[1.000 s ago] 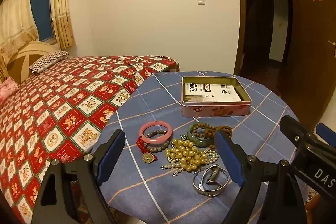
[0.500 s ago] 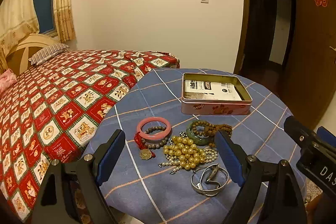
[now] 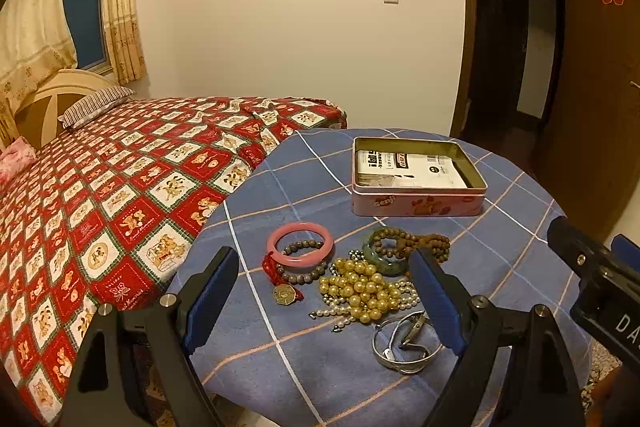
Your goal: Organize jewelry
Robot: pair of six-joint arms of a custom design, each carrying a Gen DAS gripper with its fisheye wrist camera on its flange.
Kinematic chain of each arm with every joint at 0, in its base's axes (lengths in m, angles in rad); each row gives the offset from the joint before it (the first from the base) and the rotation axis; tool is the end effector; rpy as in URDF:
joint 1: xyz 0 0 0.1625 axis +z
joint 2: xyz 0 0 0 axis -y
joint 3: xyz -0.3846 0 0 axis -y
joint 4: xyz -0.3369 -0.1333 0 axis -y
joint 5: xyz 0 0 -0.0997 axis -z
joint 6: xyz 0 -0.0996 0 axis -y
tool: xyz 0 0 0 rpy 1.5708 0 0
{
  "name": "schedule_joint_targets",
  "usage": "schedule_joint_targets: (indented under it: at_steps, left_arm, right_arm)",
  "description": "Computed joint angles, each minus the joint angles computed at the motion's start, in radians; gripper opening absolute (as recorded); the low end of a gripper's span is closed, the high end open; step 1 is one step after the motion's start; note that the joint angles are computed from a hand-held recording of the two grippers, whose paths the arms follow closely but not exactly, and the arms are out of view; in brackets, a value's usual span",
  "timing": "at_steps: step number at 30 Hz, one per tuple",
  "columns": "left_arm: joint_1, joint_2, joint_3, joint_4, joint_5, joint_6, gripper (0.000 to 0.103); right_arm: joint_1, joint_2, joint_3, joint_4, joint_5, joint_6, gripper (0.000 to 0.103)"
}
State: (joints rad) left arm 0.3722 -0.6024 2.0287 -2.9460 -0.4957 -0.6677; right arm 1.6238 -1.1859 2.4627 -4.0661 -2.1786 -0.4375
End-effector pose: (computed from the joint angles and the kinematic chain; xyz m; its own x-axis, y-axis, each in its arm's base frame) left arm -0.3506 -0.3740 -0.0054 -0.6790 0.1359 -0.7215 0.6493 0.5697 -0.5038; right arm 0.0950 -0.3486 0.2619 -0.7605 0.2994 0.5761 -0.3759 0.5205 -0.7667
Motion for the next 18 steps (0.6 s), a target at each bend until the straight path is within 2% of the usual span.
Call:
schedule_joint_targets:
  at_steps: [4, 18]
  left_arm:
    - [0.001, -0.001, 0.000, 0.003, 0.000, -0.003, 0.087]
    - [-0.004, -0.007, 0.011, 0.004, 0.001, -0.013, 0.087]
  right_arm:
    - [0.007, 0.012, -0.011, -0.009, -0.023, -0.006, 0.103]
    - [0.004, 0.012, -0.007, -0.010, -0.020, -0.004, 0.103]
